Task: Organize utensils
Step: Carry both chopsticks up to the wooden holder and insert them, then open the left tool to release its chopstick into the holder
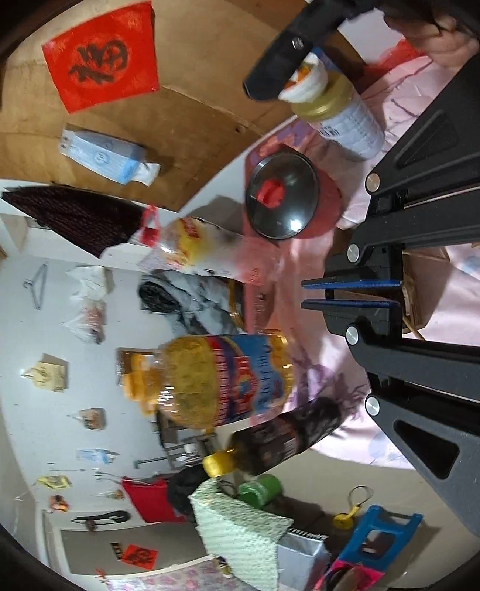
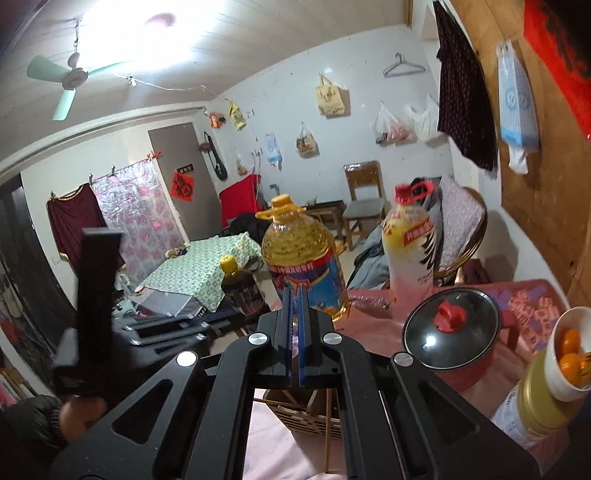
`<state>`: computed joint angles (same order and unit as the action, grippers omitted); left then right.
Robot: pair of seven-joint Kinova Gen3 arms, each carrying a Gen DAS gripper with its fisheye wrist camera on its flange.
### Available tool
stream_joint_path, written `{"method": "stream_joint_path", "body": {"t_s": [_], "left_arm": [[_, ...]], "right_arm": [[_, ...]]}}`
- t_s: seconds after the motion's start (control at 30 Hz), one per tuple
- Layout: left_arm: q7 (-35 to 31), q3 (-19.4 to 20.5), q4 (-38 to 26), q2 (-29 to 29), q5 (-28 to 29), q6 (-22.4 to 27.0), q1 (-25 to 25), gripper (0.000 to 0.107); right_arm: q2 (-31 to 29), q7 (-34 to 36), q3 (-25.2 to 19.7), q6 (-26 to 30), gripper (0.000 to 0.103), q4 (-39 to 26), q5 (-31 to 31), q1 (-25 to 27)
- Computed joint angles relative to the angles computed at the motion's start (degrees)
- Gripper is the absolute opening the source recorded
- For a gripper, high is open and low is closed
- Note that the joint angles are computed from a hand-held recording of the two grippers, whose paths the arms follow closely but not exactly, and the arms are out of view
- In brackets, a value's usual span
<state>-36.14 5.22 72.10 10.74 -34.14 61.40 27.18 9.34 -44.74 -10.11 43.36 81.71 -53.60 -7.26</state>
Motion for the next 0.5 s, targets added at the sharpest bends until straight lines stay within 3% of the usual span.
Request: {"method": "stream_joint_path", "body": {"t_s": [0.1, 0.23, 0.4, 0.5], "left_arm": [[-0.7, -0.3, 1.5, 0.6, 2.3, -1.7, -1.5, 0.006], [-1.2, -0.7, 2.2, 1.0, 3.1, -3.0, -2.1, 0.006], [-1.5, -1.1, 3.0, 1.2, 4.0, -3.7, -2.8, 0.006], [-1.7, -1.3, 4.3, 0.8, 5.7, -4.9, -3.9, 0.006]], "right_arm": [[2.2, -2.4, 0.6, 4.3, 0.018, -0.3, 1.8, 0.5], [5.7, -7.9, 0.5, 5.9, 0.020, -1.3, 8.1, -1.3], [11.5, -16.5, -0.5, 10.5, 0.038, -8.6, 13.8, -3.1], [14.5, -21.3, -0.7, 13.3, 0.040, -13.4, 18.2, -5.0]]}}
